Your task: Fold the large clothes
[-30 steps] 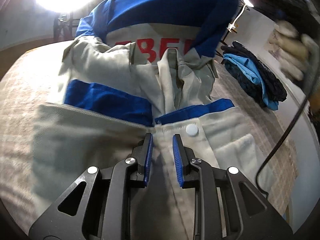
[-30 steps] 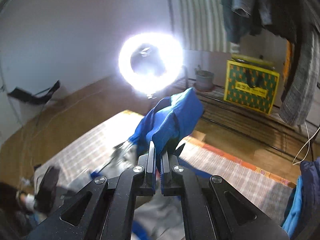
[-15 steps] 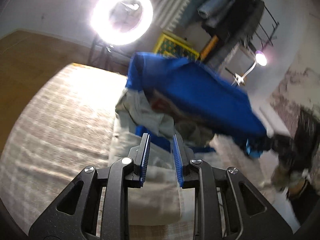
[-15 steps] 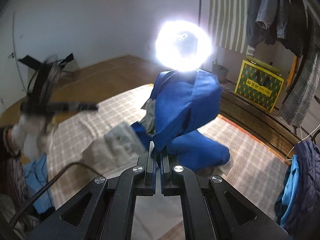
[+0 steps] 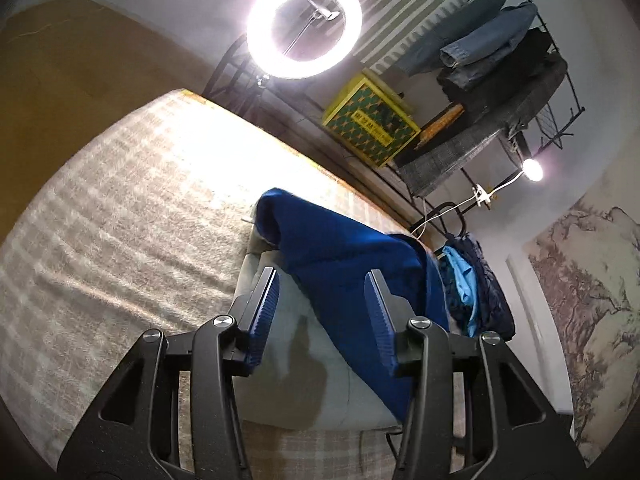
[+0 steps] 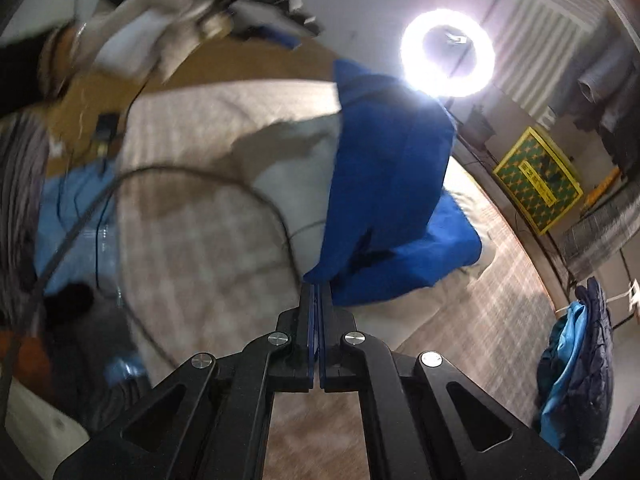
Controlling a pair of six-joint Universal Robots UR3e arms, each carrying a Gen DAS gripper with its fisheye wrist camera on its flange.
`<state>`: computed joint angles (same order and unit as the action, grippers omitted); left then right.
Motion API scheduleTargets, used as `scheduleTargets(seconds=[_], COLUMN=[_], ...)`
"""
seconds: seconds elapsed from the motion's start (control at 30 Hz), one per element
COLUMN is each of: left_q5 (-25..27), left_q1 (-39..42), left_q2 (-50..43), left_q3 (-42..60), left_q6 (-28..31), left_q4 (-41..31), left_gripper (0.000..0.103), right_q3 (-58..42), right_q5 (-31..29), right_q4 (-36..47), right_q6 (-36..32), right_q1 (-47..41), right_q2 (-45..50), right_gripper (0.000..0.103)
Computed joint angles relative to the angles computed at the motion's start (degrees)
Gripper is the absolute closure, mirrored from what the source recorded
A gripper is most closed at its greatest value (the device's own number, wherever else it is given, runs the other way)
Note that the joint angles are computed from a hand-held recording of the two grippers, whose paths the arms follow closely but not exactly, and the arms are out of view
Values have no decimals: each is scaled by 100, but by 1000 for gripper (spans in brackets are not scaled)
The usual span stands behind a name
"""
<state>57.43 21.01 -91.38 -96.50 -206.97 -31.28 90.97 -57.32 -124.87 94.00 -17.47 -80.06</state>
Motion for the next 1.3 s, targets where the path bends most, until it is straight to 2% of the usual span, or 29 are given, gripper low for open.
scheduleTargets(seconds=[0.07, 0.13, 0.2, 0.3, 0.33, 0.37, 0.43, 0.53, 0.63, 0.7, 0.8, 0.87, 0.9, 0.93, 0.97, 1.03, 1.17, 1.23, 1.3], left_q5=[79, 72, 8, -125, -231, -347, -628, -785, -995, -1176, -1190, -1141, -1146, -1189, -1220, -1091, -961, -1165, -1412], left_q1=[-35, -10, 53, 151, 202, 237, 279, 283, 312, 307, 182, 134, 132, 147, 166, 144, 80, 107, 137], left_q2=[-56, -183, -362, -706, -913, -1071, -1560, -2118, -2499, -2776, -3116, -3094, -3059, -3014, -2951, -2752, -2340, -2025, -1669], left_q3=[54, 171, 363, 671, 878, 1068, 1681, 2301, 2587, 2896, 3539, 3434, 3308, 3138, 2955, 2659, 2359, 1969, 1472], left_q6=[-66, -138, -216, -485, -658, -754, -884, -1244, -1676, -1739, -1283, -1175, -1202, -1233, -1241, -1131, -734, -687, -638], left_q4=[-16, 18, -17, 10, -67, -208, -791, -1237, -1135, -1300, -2072, -2044, -1955, -1847, -1746, -1544, -1542, -1340, -1056], left_gripper=[56, 53, 51, 38, 35, 34, 33, 33, 33, 33, 33, 42, 59, 81, 87, 96, 101, 101, 101], right_q3=[335, 261, -153, -764, -1050, -1315, -1525, -1788, -1884, -2319, -2418, -2300, -2183, -2119, -1953, -1863, -1400, -1354, -1093], right_q5=[-45, -3, 203, 627, 770, 867, 988, 856, 513, 469, 339, 236, 125, 18, -84, -362, -443, -394, -351], right_q4=[-259, -179, 166, 895, 1221, 1445, 1388, 1212, 858, 1332, 1410, 1287, 1121, 925, 661, 393, -569, -918, -1722], right_q6=[-104, 78, 530, 1314, 1525, 1688, 2087, 2426, 2867, 2963, 3002, 2925, 2886, 2896, 2913, 2917, 2878, 2872, 2843], right_q1=[-80, -185, -354, -637, -700, -713, -661, -370, -37, 86, 256, 370, 442, 501, 549, 653, 577, 457, 250], right_q2=[-164, -183, -58, 96, 222, 366, 551, 869, 1234, 1554, 1714, 1680, 1635, 1629, 1562, 1532, 1228, 1091, 818], right_gripper=[103, 103, 103, 94, 88, 73, 53, 51, 49, 49, 49, 49, 50, 54, 74, 102, 102, 102, 102])
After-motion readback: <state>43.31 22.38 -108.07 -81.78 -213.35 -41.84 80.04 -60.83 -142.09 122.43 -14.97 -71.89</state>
